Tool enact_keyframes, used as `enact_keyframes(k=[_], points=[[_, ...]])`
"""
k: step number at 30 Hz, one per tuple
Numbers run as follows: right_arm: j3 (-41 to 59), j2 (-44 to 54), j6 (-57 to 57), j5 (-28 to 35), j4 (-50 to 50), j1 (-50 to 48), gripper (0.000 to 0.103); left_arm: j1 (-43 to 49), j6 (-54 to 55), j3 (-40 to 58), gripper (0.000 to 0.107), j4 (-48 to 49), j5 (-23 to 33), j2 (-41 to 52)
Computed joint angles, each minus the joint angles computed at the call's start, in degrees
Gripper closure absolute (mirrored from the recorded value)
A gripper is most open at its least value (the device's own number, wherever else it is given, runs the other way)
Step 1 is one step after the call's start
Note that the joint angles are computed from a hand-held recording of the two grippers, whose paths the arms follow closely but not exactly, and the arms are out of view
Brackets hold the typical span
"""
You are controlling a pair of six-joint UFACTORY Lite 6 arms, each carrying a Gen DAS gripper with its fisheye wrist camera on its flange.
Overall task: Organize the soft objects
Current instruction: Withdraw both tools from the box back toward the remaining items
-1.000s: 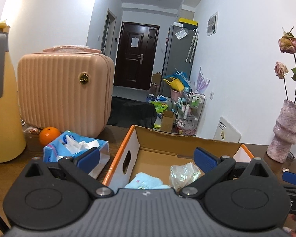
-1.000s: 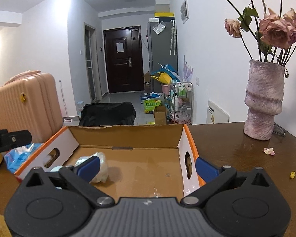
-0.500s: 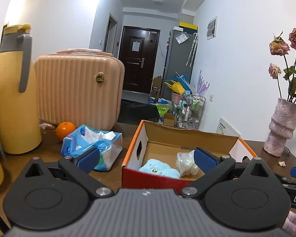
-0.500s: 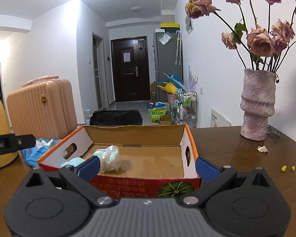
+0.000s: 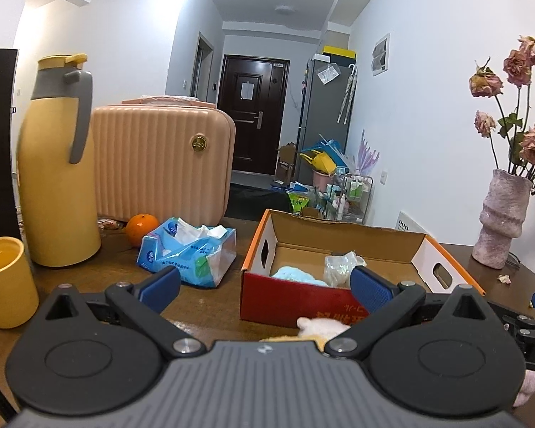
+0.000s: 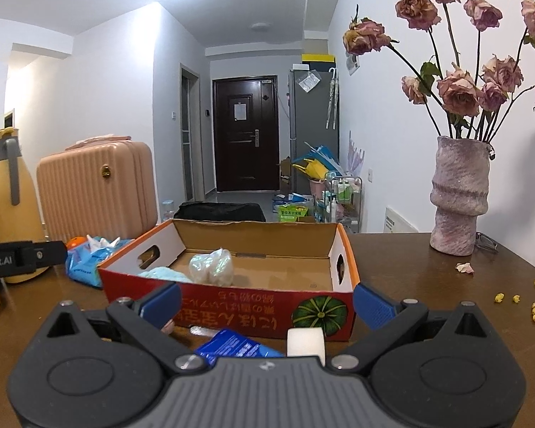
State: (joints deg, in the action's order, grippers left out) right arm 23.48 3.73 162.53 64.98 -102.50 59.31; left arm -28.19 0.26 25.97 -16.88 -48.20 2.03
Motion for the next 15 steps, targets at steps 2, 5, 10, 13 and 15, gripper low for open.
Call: enact_keyframes(k=[2, 5, 10, 13, 15], points=[[-0.43, 0.08, 0.3, 0.84, 1.73, 2.37, 0.0, -0.52, 0.4, -2.15, 0.004, -0.47, -0.75, -1.58], [-0.9, 0.25, 0.56, 1.76, 4.18, 5.4, 0.0, -1.85, 1.7, -4.61, 0.004, -2.25, -1.6, -3.24], [-1.8, 0.7, 1.94, 2.97, 7.74, 10.12, 0.0, -3.7, 3.01, -9.04, 0.004, -4.19, -2.93, -6.56], [-2.42, 0.95, 3.1, 3.65, 9.87, 12.87, 0.0, -5.35, 4.21, -11.33, 0.004, -6.05, -3.71, -8.13], [-2.83, 1.07, 3.8, 3.91, 11.12, 14.37, 0.0, -5.89, 4.54, -12.83, 0.004, -6.58, -3.71, -9.25]])
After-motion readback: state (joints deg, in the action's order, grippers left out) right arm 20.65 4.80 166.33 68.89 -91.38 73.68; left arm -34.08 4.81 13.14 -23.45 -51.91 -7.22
